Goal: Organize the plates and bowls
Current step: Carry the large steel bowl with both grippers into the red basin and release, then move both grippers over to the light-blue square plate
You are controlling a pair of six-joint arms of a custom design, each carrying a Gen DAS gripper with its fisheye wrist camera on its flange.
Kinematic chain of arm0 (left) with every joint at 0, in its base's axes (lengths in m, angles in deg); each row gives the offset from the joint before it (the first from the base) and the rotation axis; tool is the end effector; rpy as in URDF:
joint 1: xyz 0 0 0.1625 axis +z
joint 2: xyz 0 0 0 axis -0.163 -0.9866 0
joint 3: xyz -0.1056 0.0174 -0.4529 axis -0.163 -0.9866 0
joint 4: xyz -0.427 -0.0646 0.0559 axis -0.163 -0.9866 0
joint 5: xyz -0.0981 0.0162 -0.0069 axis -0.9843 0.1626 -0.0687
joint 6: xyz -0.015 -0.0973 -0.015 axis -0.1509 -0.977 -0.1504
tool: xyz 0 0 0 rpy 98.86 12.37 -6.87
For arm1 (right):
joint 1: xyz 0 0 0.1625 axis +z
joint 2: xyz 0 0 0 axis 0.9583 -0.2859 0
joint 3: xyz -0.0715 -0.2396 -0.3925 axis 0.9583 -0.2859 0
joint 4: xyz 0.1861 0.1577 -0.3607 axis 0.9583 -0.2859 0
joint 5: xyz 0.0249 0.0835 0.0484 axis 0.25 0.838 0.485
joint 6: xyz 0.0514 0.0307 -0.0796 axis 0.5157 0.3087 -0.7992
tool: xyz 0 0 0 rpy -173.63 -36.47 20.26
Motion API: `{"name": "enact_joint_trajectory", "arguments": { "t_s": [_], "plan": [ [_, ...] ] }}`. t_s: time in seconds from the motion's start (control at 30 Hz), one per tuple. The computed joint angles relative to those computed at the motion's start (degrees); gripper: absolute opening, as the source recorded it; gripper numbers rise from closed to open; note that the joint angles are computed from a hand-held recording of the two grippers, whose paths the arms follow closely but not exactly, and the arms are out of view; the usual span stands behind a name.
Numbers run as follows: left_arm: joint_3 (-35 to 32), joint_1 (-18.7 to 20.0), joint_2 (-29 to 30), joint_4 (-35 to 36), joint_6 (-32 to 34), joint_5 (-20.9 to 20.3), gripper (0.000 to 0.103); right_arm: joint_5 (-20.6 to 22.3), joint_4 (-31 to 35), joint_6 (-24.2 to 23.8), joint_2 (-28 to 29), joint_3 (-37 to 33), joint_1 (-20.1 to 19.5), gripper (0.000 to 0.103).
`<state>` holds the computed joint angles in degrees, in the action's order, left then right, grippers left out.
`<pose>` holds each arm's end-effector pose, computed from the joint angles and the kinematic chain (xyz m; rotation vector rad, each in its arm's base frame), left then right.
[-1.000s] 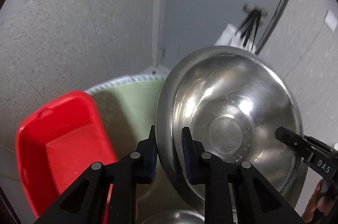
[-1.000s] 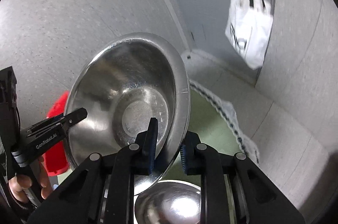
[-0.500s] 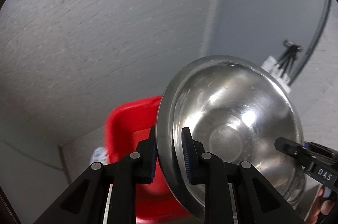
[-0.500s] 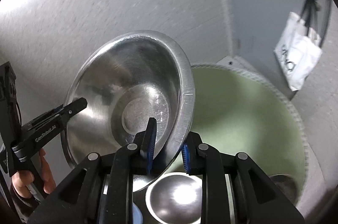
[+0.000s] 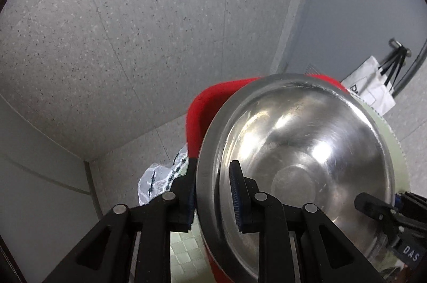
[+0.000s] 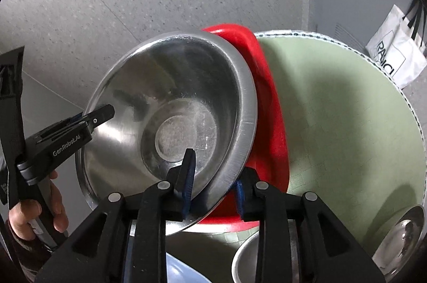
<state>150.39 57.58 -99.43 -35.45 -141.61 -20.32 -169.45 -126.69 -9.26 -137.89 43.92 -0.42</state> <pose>-0.3750 -0.7502 -0.0203 -0.2768 2.1348 -0.8224 -0.0614 -0.5761 0.3677 0.8783 -2.6944 0.0398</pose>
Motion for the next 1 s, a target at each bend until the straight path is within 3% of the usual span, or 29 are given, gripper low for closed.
{"name": "enact_joint_trajectory", "arguments": {
  "t_s": [0.13, 0.27, 0.37, 0.47, 0.57, 0.67, 0.77, 0.83, 0.9, 1.0],
  "plan": [
    [-4.3, -0.1, 3.1, 1.5, 1.1, 0.7, 0.028, -1.1, -1.3, 0.1, 0.2, 1.2, -0.4, 0.036],
    [-4.6, -0.5, 3.8, 1.5, 1.0, 1.1, 0.043, -0.4, -1.1, 0.9, 0.1, 1.2, -0.2, 0.042],
    [-4.1, -0.5, 3.8, 1.2, 0.3, 1.2, 0.048, 0.3, 1.3, 0.7, -0.6, 0.5, -0.4, 0.057],
    [-4.9, -2.6, 3.6, 7.3, -5.8, 2.0, 0.055, 1.2, 3.4, 1.0, -1.6, -0.1, -0.7, 0.06],
    [-7.0, -5.6, 3.8, 20.7, -17.6, 3.8, 0.06, 2.9, 5.5, 0.7, -3.4, -1.0, -1.2, 0.067],
    [-8.5, -8.7, 4.8, 26.3, -23.2, 5.3, 0.068, 6.1, 7.9, -1.5, -6.1, -2.5, -2.3, 0.068],
    [-8.5, -11.6, 6.1, 24.0, -21.3, 6.8, 0.076, 8.8, 8.1, -4.5, -9.2, -3.6, -4.3, 0.071],
    [-7.5, -13.4, 7.3, 16.2, -15.0, 7.1, 0.082, 11.2, 7.3, -7.4, -11.5, -4.5, -6.4, 0.074],
    [-7.2, -14.9, 9.2, 7.9, -8.5, 5.7, 0.083, 13.5, 6.7, -10.2, -13.6, -5.4, -9.0, 0.077],
    [-9.3, -17.0, 12.7, 2.5, -2.7, 2.9, 0.085, 15.7, 8.1, -13.5, -15.8, -7.2, -13.2, 0.077]
  ]
}}
